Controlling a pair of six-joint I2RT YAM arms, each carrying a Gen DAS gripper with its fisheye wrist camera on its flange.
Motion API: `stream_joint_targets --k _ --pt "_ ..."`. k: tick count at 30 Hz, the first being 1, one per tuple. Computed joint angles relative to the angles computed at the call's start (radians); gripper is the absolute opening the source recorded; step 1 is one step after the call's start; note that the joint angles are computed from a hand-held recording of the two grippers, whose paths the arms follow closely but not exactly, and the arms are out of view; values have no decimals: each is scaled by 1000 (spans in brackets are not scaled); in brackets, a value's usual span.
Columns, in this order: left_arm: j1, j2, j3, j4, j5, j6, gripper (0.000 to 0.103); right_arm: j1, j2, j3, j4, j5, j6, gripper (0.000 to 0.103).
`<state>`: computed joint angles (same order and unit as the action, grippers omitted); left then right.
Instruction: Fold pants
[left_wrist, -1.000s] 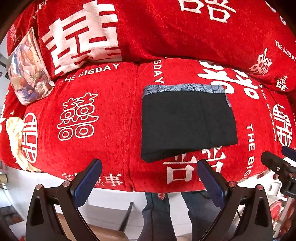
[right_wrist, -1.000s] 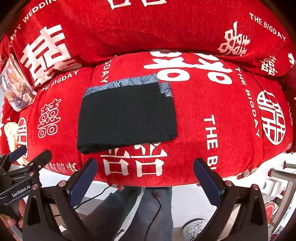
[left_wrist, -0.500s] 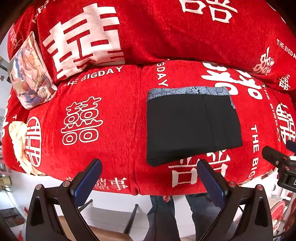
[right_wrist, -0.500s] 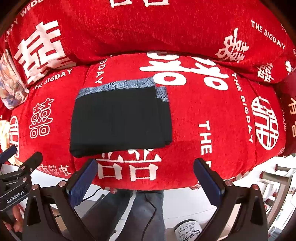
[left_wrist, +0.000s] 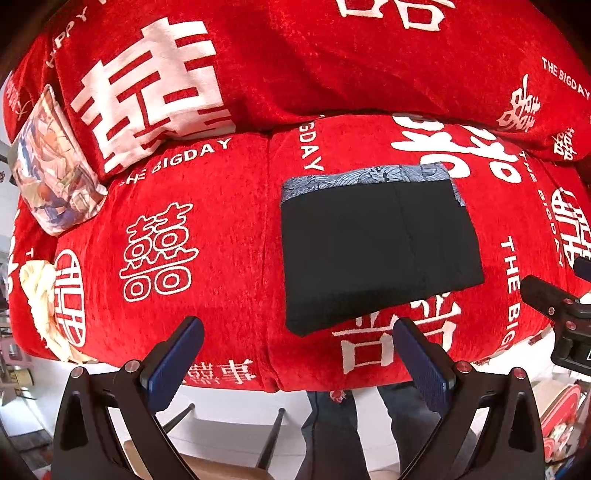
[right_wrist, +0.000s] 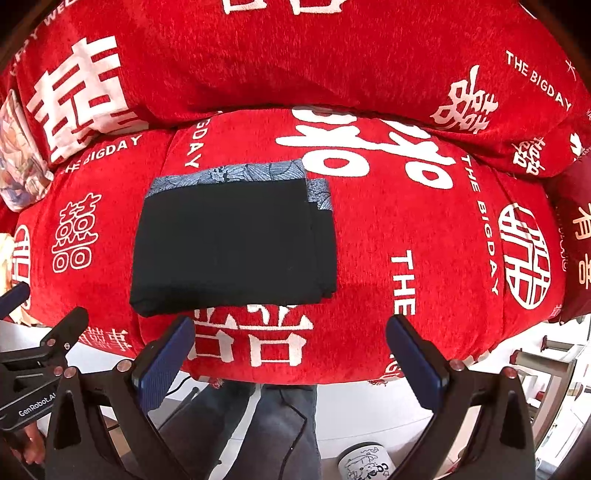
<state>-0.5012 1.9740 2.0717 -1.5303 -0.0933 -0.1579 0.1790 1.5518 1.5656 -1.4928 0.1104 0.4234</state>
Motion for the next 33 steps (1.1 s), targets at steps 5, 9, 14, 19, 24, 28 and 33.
stream_joint_targets --k 5,9,14,19,24,28,33 --pt "-10 8 11 -6 -9 0 103 -8 -6 -11 4 0 -8 103" --pt "-17 10 13 -7 -6 0 103 -15 -8 -15 6 -1 -17 103" --pt "-22 12 21 -10 -7 -1 103 -18 -15 -25 13 1 -23 103" --pt "-22 12 22 -10 -5 -3 103 -17 -12 -20 10 -2 -21 103" --pt "-24 11 23 -7 0 0 103 -16 -12 -21 9 0 -20 103" --pt "-26 10 22 -6 0 -4 103 -17 -13 -21 9 0 -22 103" --pt "-25 9 31 -6 6 2 103 -17 -12 -20 9 0 -22 103"
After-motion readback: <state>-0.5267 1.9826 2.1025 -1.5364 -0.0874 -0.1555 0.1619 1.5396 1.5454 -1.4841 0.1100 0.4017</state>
